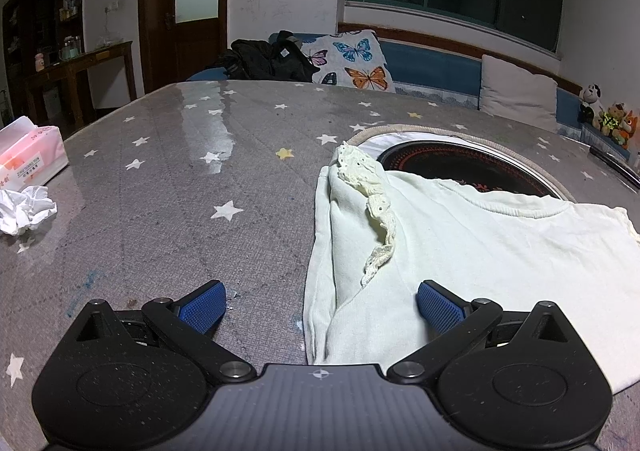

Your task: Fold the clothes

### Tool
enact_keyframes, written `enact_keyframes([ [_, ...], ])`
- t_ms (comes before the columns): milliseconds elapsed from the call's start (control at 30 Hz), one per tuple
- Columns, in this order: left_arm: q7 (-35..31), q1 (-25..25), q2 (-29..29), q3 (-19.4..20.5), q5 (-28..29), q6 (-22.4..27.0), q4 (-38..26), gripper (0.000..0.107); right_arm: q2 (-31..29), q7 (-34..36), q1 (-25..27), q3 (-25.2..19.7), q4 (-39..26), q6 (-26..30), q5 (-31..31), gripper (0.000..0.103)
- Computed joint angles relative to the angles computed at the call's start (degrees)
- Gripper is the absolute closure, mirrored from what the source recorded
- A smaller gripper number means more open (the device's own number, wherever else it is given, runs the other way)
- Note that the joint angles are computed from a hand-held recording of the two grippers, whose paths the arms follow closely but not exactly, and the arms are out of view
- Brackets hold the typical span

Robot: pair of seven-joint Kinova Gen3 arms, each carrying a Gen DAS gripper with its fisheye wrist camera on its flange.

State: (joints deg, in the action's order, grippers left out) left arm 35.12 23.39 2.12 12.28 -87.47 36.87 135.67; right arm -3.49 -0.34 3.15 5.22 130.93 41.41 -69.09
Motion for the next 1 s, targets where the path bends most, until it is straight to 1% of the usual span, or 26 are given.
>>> enact_keyframes([
  [100,-1.8,-0.6,-1.2,-0.3,0.6,-1.8,0.5,0.004,-0.6,0.0,0.0,-0.7,0.7,-2.4,1.0,0.000],
  [167,-1.9,-0.8,-2.1,-0.2,0.8,-2.2,1.1,0.004,-0.9,-1.0,0.2,0.7,0.4,-0.8,1.7,0.000],
  [200,-1.6,-0.9,-2.5,-0.1,0.7,-2.3,1.4,0.004,-1.2,-1.4,0.3,1.7,0.3,-0.1,1.9,0.002],
  [267,-1.2,-0.9,-3.0,0.2,0.8,-2.3,1.9,0.004,-2.4,-2.6,1.1,1.5,0.3,-1.1,3.1,0.006],
  [400,-1.5,-0.7,-3.0,0.9,1.0,-1.0,2.1,0.004,-2.8,-6.2,1.3,2.6,-0.3,-2.1,6.1,0.022],
  [467,-2.6,-0.5,-3.1,1.1,2.3,-0.2,1.8,0.004,-2.8,-7.0,0.9,2.5,-0.2,-3.3,6.3,0.023],
  [533,-4.4,-0.2,-3.5,1.4,3.8,0.7,1.7,0.004,-2.7,-8.3,0.2,1.7,-0.1,-5.7,7.4,0.027],
  [567,-5.2,-0.1,-3.7,1.5,4.4,1.2,1.8,0.004,-2.7,-9.3,-0.2,1.3,-0.1,-7.0,8.4,0.027],
  [667,-8.7,-0.5,-5.4,1.3,7.5,0.1,2.0,0.006,-2.7,-10.9,-1.0,1.7,-0.4,-8.3,10.1,0.029],
  [700,-10.0,-0.9,-6.4,1.0,8.7,-1.3,2.2,0.008,-2.9,-10.9,-1.2,1.9,-0.5,-8.4,10.1,0.029],
  [767,-12.9,-2.2,-8.7,0.3,11.2,-5.7,2.7,0.019,-3.4,-10.0,-1.7,2.6,-0.8,-8.2,9.3,0.029],
  [800,-13.9,-2.6,-9.5,0.1,12.2,-7.3,2.9,0.021,-3.7,-9.5,-2.0,2.9,-1.1,-7.8,8.8,0.029],
  [833,-14.3,-3.4,-10.0,0.9,12.6,-7.9,3.1,0.024,-3.8,-9.2,-2.3,3.1,-1.5,-7.4,8.4,0.029],
  [867,-14.8,-3.8,-10.0,1.9,13.4,-7.6,3.0,0.028,-3.7,-9.2,-2.6,3.1,-1.9,-7.0,8.2,0.029],
  [900,-15.0,-4.2,-10.1,2.8,14.2,-7.1,2.8,0.030,-3.5,-9.5,-2.9,2.8,-2.5,-6.7,8.2,0.029],
  [933,-14.8,-4.8,-10.4,3.3,14.7,-7.3,2.8,0.035,-3.2,-10.3,-3.2,2.4,-3.2,-6.3,8.6,0.029],
  [967,-14.6,-5.4,-10.8,3.5,14.9,-8.2,2.9,0.043,-2.8,-11.3,-3.5,2.0,-4.0,-5.8,9.1,0.029],
  [1000,-14.8,-6.1,-11.4,3.4,15.5,-9.4,3.0,0.047,-2.5,-12.3,-3.8,1.5,-4.8,-5.3,9.6,0.029],
])
